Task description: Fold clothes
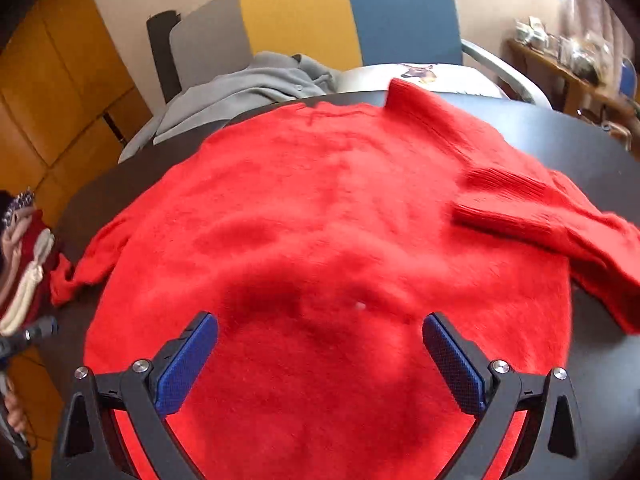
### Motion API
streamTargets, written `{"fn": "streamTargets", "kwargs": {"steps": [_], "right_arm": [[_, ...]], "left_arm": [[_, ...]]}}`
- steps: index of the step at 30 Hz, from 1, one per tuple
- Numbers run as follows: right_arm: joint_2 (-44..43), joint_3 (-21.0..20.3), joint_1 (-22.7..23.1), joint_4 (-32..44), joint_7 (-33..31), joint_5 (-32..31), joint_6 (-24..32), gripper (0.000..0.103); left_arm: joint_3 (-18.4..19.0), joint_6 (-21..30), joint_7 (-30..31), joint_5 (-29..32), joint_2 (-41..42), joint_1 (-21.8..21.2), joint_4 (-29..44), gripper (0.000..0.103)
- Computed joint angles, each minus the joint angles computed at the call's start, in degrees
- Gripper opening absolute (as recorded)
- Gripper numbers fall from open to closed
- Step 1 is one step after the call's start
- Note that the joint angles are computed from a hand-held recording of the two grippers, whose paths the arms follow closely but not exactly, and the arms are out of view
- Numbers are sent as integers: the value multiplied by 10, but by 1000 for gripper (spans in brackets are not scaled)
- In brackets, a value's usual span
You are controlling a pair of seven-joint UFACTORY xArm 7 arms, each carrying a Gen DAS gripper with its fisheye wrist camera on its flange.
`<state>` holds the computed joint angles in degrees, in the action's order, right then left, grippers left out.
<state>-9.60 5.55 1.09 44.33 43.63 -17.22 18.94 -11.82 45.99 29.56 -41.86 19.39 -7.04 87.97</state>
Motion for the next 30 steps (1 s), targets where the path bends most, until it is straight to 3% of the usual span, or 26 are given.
{"fn": "streamTargets", "kwargs": {"steps": [2,5,7,10,13,16,18,22,25,28,30], "right_arm": [[24,8,-9,18,30,-29,7,103],[60,19,-19,47,159,-146,23,103],[85,15,-10,70,240,-218,42,103],[107,3,18,99,272,-239,73,103],[119,-15,39,107,305,-245,44,103],[159,-24,63,146,329,-253,16,103],[194,-28,85,184,321,-248,-9,103],[240,-32,122,242,275,-221,-4,103],[250,-52,152,253,283,-217,-20,103],[255,-62,174,264,256,-203,-7,103],[258,-60,181,274,223,-189,15,103]], "left_arm": [[-10,-15,2,12,28,-19,41,21],[-15,-38,-20,71,95,-62,128,21],[-2,-33,-57,139,149,-94,196,21],[33,-7,-126,232,237,-127,307,23],[1,8,-106,226,283,-85,361,22],[50,-52,-119,301,262,-101,329,25],[50,-35,-132,311,278,-80,358,26],[53,39,-162,317,313,-38,437,28],[73,44,-207,336,285,-36,409,28],[70,-37,-260,333,196,-40,273,23],[38,-112,-247,301,132,-27,168,25]]}}
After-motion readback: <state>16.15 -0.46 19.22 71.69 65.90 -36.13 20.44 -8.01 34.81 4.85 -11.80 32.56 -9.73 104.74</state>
